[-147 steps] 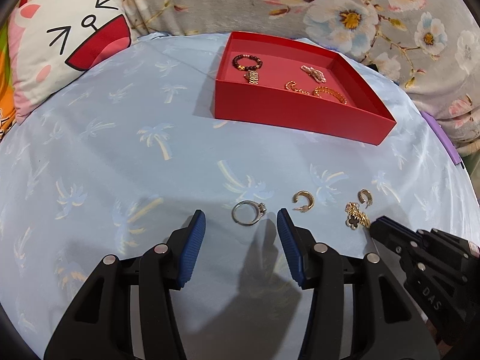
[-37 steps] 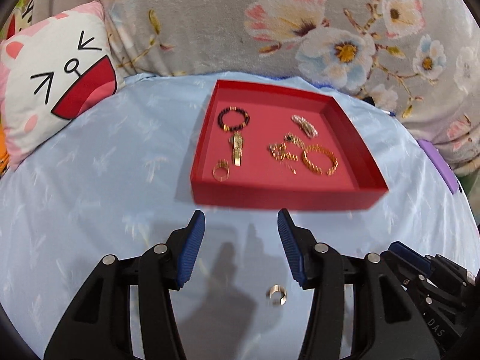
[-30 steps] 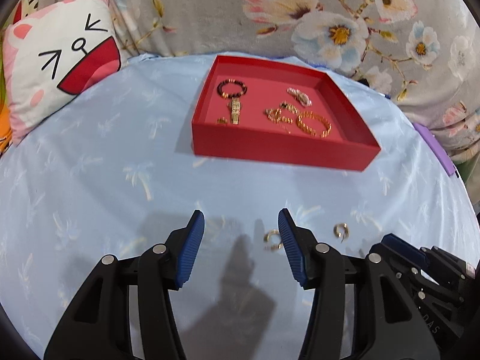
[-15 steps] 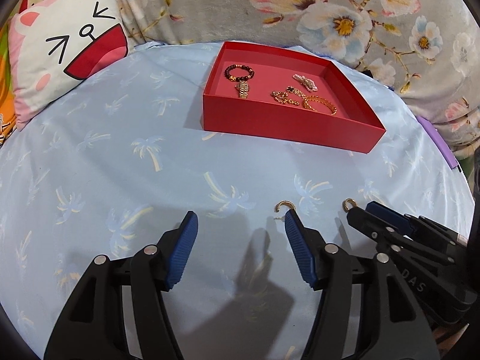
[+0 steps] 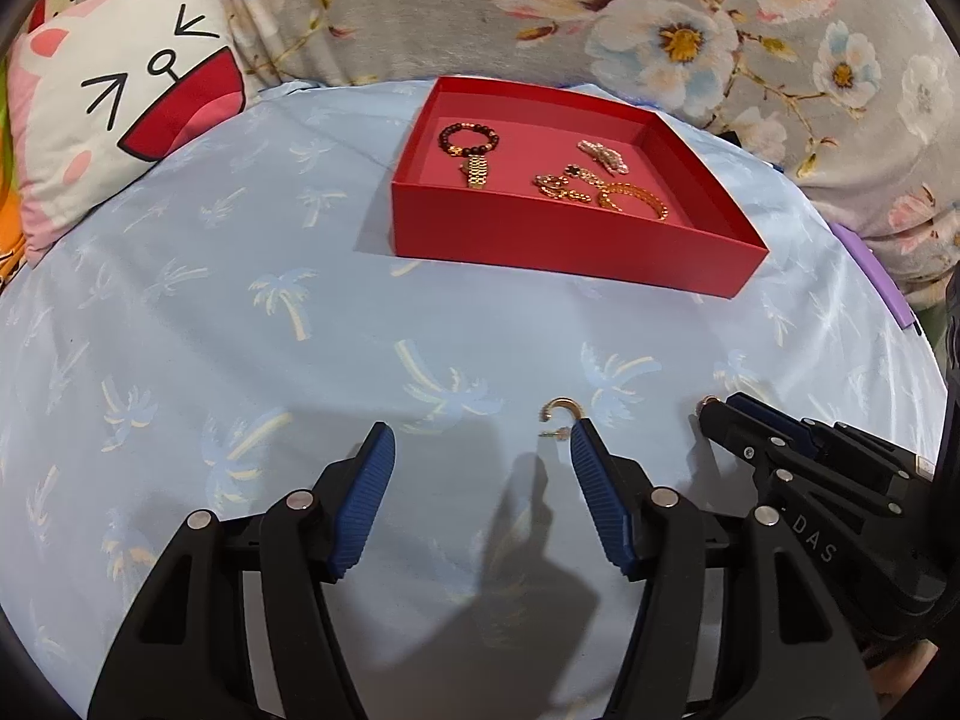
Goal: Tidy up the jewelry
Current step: 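Withdraw both tools and grasp a gold hoop earring with the right tool, then grasp the other gold hoop earring with the left tool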
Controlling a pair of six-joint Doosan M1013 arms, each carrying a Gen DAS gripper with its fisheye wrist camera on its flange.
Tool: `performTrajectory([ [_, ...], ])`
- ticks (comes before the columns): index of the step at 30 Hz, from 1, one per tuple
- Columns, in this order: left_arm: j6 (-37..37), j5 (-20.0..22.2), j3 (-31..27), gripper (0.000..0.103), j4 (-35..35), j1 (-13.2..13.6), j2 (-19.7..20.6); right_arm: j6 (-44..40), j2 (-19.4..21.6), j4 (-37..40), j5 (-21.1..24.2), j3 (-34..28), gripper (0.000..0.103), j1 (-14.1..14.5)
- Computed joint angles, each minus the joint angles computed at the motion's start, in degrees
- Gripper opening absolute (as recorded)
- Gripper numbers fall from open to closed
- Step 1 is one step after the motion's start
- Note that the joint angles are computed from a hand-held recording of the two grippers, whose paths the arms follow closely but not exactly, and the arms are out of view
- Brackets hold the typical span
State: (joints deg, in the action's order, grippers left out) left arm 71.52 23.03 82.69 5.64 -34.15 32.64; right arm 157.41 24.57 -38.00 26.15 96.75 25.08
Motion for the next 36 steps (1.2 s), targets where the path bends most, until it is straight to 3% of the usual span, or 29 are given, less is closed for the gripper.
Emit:
performTrajectory([
  [15,-0.1,2.6,-3.3,0.061,3.0,-1.6,2.4,6.2,-2.5,-2.9,-2.0,3.7,0.015,-0.2],
  [27,-2.5,2.8,-3.7,0.049,6.9,-2.0,2.8,6.0,-2.6,-1.9,-2.9,4.2,0.015,-0.5],
  [36,-1.5,2.2,-3.4,0.048,5.3,-1.8,2.7,6.4,-2.6,-2.1,-3.0,4.2,0.015,-0.4],
])
